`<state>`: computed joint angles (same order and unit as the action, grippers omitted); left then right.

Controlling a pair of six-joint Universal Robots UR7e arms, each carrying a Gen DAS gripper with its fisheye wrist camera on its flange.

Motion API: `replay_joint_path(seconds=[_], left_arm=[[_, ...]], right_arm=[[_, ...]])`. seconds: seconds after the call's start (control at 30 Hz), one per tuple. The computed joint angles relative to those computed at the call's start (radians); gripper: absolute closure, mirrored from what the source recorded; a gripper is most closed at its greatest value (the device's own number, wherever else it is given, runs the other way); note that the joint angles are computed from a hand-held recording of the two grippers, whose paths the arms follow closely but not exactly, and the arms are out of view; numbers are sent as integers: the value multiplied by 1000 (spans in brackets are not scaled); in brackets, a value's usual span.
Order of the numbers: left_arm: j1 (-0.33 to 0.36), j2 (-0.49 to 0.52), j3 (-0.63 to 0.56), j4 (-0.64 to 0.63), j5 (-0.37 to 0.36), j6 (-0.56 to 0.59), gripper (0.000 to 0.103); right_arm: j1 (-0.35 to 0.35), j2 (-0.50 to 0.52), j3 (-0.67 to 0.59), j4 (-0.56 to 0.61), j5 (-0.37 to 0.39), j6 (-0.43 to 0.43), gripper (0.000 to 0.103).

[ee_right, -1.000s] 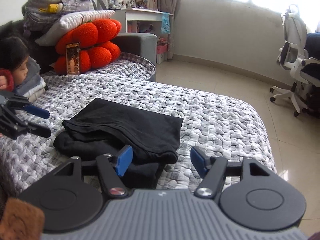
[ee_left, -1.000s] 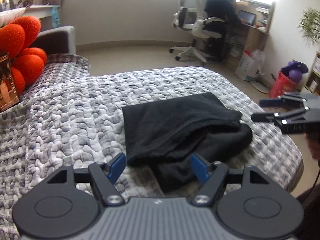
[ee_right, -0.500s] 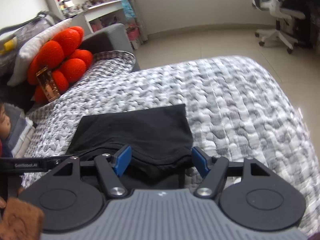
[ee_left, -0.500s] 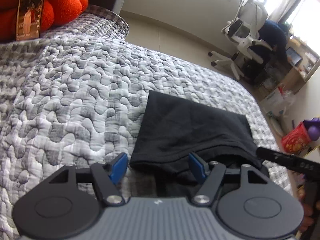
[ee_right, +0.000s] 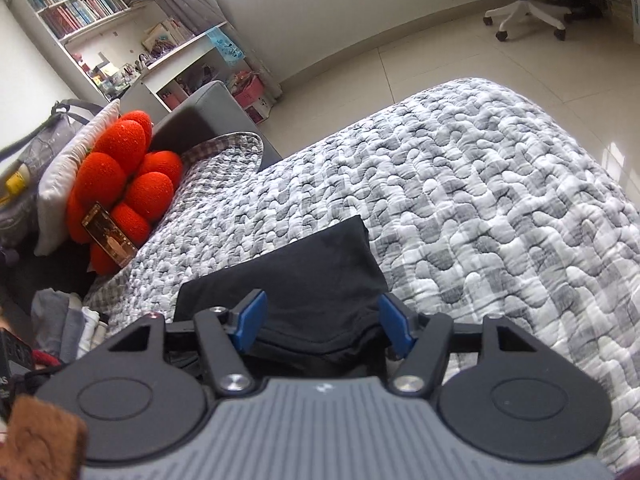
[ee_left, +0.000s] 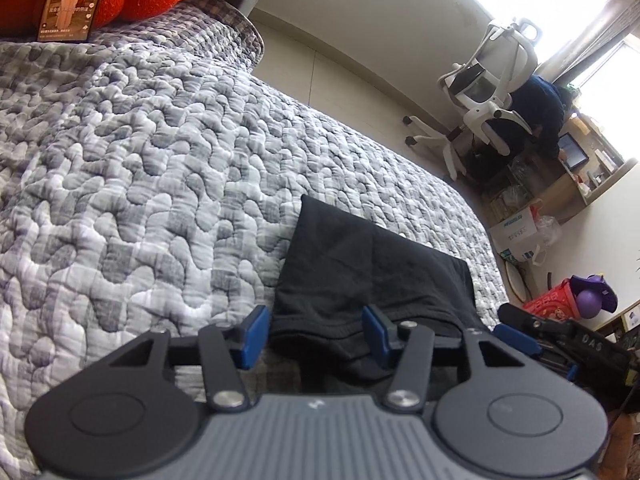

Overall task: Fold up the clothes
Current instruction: 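Close both grippers on the edge of the folded black bundle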

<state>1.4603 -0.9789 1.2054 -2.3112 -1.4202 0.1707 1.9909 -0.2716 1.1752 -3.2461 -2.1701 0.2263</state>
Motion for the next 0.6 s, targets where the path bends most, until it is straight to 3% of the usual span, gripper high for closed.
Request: replay_joint_path(seconds=[0.6], left_arm=[[16, 46, -64, 84, -39, -64, 52]], right_arm=[[-19, 1, -11, 92, -18, 45, 38]])
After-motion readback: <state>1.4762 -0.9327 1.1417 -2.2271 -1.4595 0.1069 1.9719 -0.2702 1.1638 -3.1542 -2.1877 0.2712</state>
